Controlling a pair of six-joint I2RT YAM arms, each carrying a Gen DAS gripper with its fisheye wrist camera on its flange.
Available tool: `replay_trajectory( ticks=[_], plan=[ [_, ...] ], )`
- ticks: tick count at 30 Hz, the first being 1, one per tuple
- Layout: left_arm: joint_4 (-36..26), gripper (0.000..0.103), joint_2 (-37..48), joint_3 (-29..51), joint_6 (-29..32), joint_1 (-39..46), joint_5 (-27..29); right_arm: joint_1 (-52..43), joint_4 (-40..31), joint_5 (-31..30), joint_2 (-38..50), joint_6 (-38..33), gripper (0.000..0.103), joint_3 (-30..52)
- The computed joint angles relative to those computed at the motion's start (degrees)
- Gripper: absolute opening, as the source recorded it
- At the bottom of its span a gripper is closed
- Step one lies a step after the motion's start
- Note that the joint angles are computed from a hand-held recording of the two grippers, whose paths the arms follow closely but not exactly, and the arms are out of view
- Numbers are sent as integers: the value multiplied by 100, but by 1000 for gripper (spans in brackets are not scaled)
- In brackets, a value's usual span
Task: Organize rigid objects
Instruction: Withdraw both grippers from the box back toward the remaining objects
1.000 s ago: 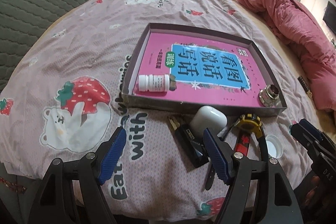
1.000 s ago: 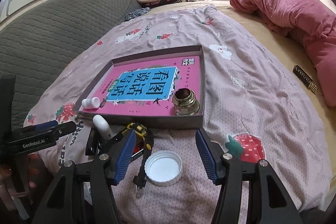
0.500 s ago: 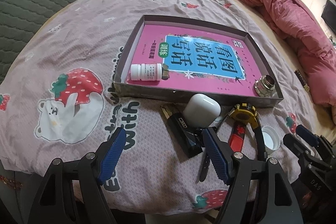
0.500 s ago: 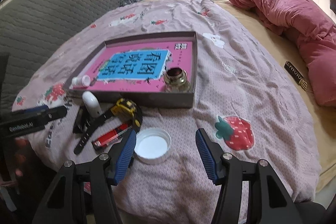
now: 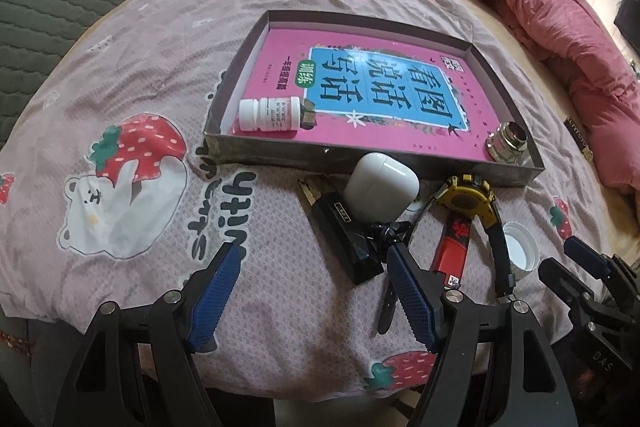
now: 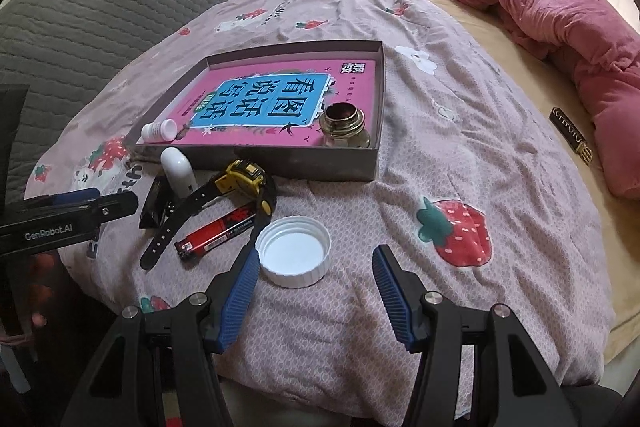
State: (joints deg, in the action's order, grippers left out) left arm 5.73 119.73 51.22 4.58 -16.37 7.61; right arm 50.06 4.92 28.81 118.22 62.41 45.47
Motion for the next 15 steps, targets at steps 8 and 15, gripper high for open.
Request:
replay_trajectory(
  ticks=[8,15],
  plan=[
    [28,77,220,118,-86,-84,-85,-6,-39,-198,107,-18,59,33],
    [7,77,418,292,-270,-214,-265,-61,-22,-383,257,-143,59,137]
  ],
)
